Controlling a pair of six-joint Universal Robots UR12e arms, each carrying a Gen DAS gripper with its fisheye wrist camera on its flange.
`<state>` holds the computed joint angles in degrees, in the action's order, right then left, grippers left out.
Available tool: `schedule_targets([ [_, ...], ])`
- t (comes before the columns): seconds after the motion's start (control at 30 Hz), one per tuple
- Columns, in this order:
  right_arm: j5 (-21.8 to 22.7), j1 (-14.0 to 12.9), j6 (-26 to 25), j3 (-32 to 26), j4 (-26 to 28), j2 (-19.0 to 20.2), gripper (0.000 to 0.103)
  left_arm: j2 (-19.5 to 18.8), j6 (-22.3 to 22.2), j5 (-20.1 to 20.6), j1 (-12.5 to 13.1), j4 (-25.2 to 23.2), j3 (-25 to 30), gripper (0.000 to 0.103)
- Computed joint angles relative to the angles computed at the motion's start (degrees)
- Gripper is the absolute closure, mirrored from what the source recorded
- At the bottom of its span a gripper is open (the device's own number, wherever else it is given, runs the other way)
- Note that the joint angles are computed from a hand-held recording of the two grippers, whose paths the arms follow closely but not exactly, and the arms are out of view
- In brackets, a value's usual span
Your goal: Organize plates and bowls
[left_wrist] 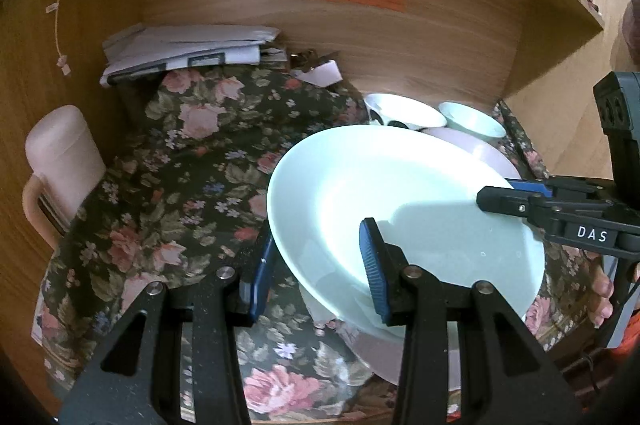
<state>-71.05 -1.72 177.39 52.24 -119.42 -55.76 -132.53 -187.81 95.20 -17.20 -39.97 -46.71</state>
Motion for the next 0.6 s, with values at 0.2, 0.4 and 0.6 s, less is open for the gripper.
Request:
schedule_targets([
  [0.2,0.07,-0.50,0.39,2.50,-0.80,-1.39,0.075,0.21,-0.76,-1.22,-0.36,-0.69,-0.51,0.062],
  [0.4,0.76,-0.85,0.48,4.23,-0.44,-2.20,0.075,0.48,-1.28,-1.50,-0.63,-1.00,-1.32,0.062],
  [0.6,1.05,-0.94,0.51,5.18,0.50,-2.60,0.075,0.68,-1.81,-2.10,-0.65,-2.31,-1.92,0.062],
])
